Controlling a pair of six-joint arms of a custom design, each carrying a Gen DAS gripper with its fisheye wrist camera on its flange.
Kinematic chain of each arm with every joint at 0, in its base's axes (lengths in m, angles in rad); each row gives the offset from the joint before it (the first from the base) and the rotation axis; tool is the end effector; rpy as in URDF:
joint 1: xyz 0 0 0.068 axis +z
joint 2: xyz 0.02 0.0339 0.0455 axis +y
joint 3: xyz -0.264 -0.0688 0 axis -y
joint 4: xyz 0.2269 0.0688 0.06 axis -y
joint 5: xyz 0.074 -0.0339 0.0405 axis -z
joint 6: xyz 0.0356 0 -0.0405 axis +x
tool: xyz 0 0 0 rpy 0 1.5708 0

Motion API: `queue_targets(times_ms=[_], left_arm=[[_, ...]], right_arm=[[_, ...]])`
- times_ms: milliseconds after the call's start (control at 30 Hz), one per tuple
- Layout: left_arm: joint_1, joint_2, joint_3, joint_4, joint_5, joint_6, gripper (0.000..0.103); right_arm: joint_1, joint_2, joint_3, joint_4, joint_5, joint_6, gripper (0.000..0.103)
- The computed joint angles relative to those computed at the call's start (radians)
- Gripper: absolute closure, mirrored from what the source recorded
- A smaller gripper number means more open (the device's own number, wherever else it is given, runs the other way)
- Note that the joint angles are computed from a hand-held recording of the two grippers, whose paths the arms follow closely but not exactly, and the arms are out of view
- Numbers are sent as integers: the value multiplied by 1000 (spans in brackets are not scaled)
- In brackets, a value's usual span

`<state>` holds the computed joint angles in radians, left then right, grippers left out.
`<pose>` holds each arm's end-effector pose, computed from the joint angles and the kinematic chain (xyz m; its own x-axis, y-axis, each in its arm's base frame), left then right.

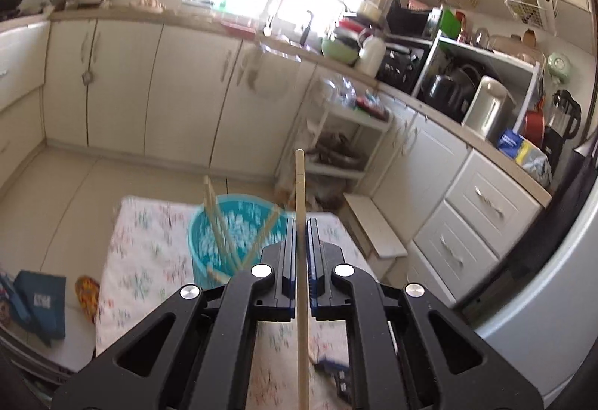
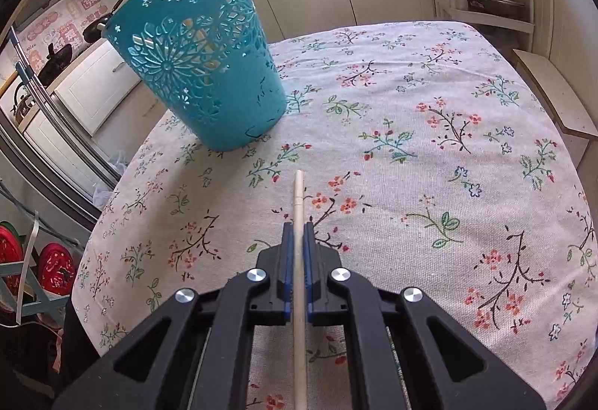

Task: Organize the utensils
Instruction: 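Lift the stick with the left tool and open it over the teal cup, then close the right tool on the last wooden stick on the table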

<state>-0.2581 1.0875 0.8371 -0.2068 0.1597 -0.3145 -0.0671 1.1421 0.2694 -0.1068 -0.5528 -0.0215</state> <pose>0.2209 -0.0642 0.3010 -0.5265 -0.1769 -0.8316 0.2388 0.9080 -0.3443 0.1611 0.0079 0.1318 -0.8231 0.0370 -0.5667 -0.2527 0.8698 0.4238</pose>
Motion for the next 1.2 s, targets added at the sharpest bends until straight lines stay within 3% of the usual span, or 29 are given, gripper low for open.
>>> queue_targets(times_ms=[400, 667, 867, 967, 1100, 1200], left_arm=[[29, 348, 192, 304, -165, -19, 98], [24, 469, 153, 410, -226, 14, 98], [-4, 433, 62, 411, -245, 59, 98], [1, 346, -15, 394, -243, 68, 88], [28, 156, -171, 394, -288, 45, 56], [78, 16, -288, 352, -299, 3, 49]], right_arm=[[5, 9, 2, 11, -8, -3, 97], [21, 7, -2, 21, -1, 5, 97], [18, 8, -2, 20, -4, 5, 97], [17, 9, -3, 21, -10, 6, 96], [28, -5, -8, 21, -10, 3, 88], [49, -14, -5, 17, 12, 10, 87]])
